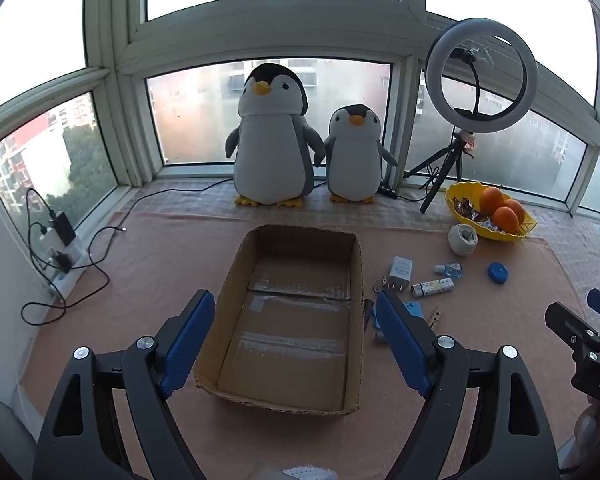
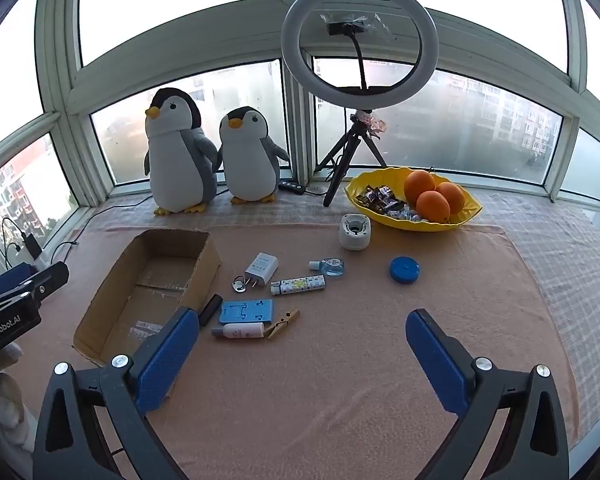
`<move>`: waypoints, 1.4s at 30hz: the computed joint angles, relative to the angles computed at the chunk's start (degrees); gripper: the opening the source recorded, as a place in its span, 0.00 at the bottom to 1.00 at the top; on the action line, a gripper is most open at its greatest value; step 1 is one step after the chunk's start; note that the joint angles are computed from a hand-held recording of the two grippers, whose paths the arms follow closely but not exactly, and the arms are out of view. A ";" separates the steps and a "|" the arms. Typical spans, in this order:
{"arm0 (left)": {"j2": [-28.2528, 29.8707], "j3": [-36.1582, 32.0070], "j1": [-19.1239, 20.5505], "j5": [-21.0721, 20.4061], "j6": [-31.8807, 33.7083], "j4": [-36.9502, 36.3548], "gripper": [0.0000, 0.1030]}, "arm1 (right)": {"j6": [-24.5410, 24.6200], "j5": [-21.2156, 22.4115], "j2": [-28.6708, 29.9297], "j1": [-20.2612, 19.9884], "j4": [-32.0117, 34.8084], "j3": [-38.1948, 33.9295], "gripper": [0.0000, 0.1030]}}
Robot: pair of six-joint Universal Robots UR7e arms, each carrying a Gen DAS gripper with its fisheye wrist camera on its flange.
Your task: Organize rigid objects
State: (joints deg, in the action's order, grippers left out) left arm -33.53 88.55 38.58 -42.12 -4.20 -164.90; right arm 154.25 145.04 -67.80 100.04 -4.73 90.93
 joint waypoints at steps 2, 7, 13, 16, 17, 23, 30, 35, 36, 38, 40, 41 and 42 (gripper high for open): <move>0.11 -0.03 -0.09 0.17 -0.05 -0.03 0.81 | -0.16 -0.20 -0.49 -0.37 0.37 -0.09 0.99; 0.19 -0.34 0.12 -0.14 -0.03 0.27 0.81 | 0.02 -0.53 -1.18 -0.65 0.54 0.37 0.99; 0.20 -0.51 0.14 -0.28 -0.16 0.53 0.81 | 0.24 -0.38 -1.19 -0.57 1.33 0.00 0.99; 0.19 -0.59 0.15 -0.35 -0.17 0.68 0.81 | 0.84 -0.47 -1.29 -0.58 2.20 -0.10 0.99; 0.19 -0.59 0.14 -0.32 -0.20 0.67 0.81 | 1.05 -0.48 -1.20 -0.60 2.55 -0.33 0.99; 0.14 -0.51 0.16 -0.38 -0.19 0.61 0.81 | 1.59 -0.42 -1.00 -0.59 3.12 -0.55 0.99; 0.16 -0.49 0.16 -0.33 -0.16 0.53 0.81 | 2.92 -0.05 -0.33 -0.58 4.48 -1.48 0.99; 0.17 -0.50 0.16 -0.33 -0.09 0.48 0.81 | 2.84 -0.06 -0.31 -0.56 4.51 -1.60 0.99; 0.17 -0.50 0.16 -0.33 -0.09 0.48 0.81 | 2.86 -0.05 -0.30 -0.56 4.59 -1.64 0.99; 0.15 -0.50 0.17 -0.37 -0.11 0.54 0.81 | 2.91 0.01 -0.20 -0.57 4.76 -1.74 0.99; 0.15 -0.50 0.17 -0.37 -0.11 0.54 0.81 | 3.25 0.11 -0.02 -0.53 5.30 -2.11 0.99; 0.15 -0.50 0.17 -0.37 -0.11 0.54 0.81 | 3.26 0.17 0.03 -0.51 5.35 -2.17 0.99; 0.09 -0.43 0.17 -0.31 -0.13 0.48 0.81 | 3.26 0.17 0.03 -0.51 5.35 -2.17 0.99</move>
State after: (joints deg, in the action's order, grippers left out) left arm -33.44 88.12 38.75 -42.43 -4.33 -164.42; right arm 157.51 145.22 -67.78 99.53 0.62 88.76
